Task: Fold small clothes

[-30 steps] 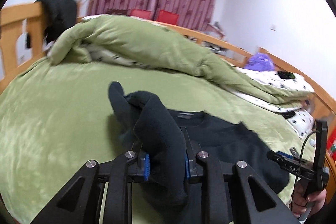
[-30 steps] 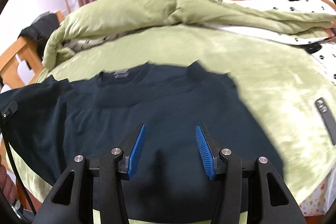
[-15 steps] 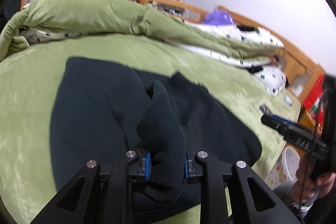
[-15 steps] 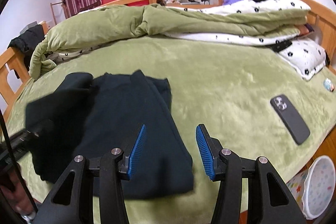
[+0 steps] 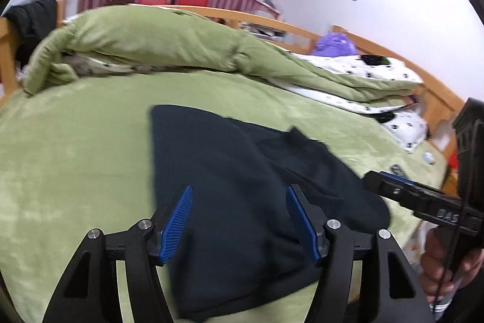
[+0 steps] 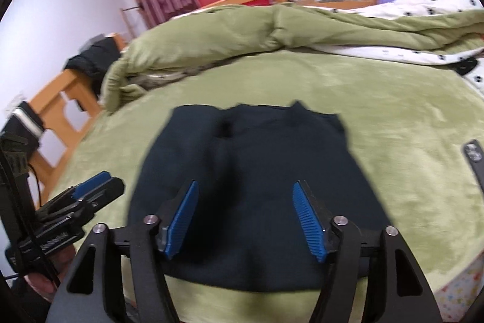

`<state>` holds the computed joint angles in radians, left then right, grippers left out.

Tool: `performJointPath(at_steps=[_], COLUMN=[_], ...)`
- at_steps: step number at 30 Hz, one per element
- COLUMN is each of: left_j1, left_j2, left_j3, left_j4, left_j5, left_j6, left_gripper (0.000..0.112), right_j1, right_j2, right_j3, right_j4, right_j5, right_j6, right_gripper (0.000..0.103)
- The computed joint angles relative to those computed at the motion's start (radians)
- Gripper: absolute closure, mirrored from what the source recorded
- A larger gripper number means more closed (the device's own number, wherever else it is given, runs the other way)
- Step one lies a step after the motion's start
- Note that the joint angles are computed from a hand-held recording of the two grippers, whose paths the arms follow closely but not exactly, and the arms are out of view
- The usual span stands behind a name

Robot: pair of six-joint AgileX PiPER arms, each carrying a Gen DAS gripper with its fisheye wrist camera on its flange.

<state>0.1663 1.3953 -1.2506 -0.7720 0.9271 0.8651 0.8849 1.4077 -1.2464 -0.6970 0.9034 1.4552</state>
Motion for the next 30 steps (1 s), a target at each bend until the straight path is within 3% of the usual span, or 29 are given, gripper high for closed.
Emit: performJointPath(at_steps=[4,9,14,15,17,19,23,26,28,30], left_j1=[0.102,0.206,0.220,0.216,0.197,0.191,0.164,0.136,0.107,0.082], left_j2=[0.062,0.161,0.197,0.201,0.202,0.195,0.187,0.181,0.177,0.177], left_j3=[-0.064,-0.165,-0.167,-0.164,-0.164,-0.160,-0.158,-0.142,-0.128,-0.117], left_j4=[0.028,0.021,0.028,0.035,0.048,0.051,0.059,0.070,0.087,0.100], left_j5=[0.031,0.106,0.101,0.101,0.093,0.085,0.067,0.042,0.023,0.011], left_j6=[-0.025,-0.068,-0.076,-0.082,-0.088,-0.081,-0.097,-0.093,-0.099,-0.109], left_gripper=[0.050,0.050,0.049,0.049,0.049,0.049,0.049,0.049,0.049,0.049], right_j1=[0.001,-0.019,-0.098,-0.109,-0.124,-0.107,-0.039,0.052,0.084,0.056], right_j2=[0.113,0.263,0.300,0.308,0.320,0.300,0.164,0.041,-0.029,-0.068], right_j3=[-0.091,-0.166,-0.109,-0.112,-0.128,-0.134,-0.051,0.036,0.102,0.152], right_j4=[0.061,0.148,0.198,0.199,0.204,0.101,-0.129,-0.295,-0.317,-0.231], right_j5=[-0.052,-0.043,-0.219,-0.239,-0.275,-0.267,-0.213,-0.038,0.071,0.155], right_j6=[-0.050,-0.101,-0.040,-0.036,-0.055,-0.016,0.127,0.220,0.238,0.202], right_gripper=[0.034,0.033,0.035,0.039,0.077,0.083,0.085,0.086,0.086,0.085])
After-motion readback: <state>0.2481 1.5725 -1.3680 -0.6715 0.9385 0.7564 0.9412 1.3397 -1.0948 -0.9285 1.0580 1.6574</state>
